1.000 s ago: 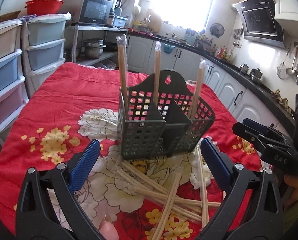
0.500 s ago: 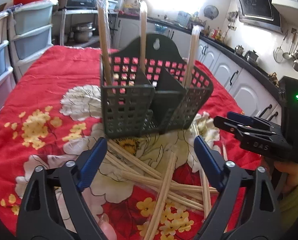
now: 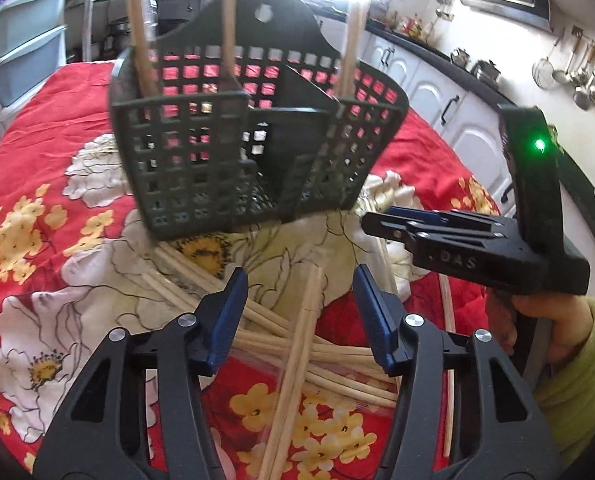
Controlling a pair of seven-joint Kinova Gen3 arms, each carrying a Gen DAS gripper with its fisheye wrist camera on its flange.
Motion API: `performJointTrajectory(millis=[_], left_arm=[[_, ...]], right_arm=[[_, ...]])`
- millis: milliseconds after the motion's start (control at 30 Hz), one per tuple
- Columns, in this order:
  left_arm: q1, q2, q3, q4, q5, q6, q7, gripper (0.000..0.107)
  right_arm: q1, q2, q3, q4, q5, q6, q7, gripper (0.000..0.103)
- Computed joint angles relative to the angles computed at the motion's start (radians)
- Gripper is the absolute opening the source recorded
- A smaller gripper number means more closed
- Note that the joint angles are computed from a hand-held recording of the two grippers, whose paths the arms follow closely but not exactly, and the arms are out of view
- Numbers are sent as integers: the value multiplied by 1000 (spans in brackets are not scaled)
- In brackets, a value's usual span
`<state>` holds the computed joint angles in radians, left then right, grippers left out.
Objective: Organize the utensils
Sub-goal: 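Close the right gripper on a wooden chopstick while the left gripper grasps another, then lift the right gripper's chopstick over the caddy while the left gripper carries its own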
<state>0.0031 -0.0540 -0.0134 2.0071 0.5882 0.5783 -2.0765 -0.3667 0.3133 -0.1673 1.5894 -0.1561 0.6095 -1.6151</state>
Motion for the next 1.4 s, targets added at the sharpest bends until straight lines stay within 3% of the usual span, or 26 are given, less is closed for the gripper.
performJointTrajectory(millis=[267, 467, 733, 900, 1100, 1400], left_arm=[[13, 63, 37, -53, -101, 23, 63, 40], [30, 120, 65, -102, -217, 44, 172, 36], [27, 154, 77, -136, -268, 47, 226, 15], [-36, 150, 65, -137, -169, 91, 143, 7], [-92, 106, 39, -105, -27, 120, 24, 6], [-88, 14, -12, -79, 68, 131, -59, 3]], right_arm=[[72, 45, -30, -41, -121, 46, 50, 31], [97, 57, -29, -52, -170, 69, 67, 19], [101, 43, -21, -33, -188, 58, 63, 11], [98, 29, -18, -16, -186, 44, 50, 10], [99, -13, -15, 23, -185, 12, 32, 10], [88, -101, -14, 77, -176, -39, 38, 9]])
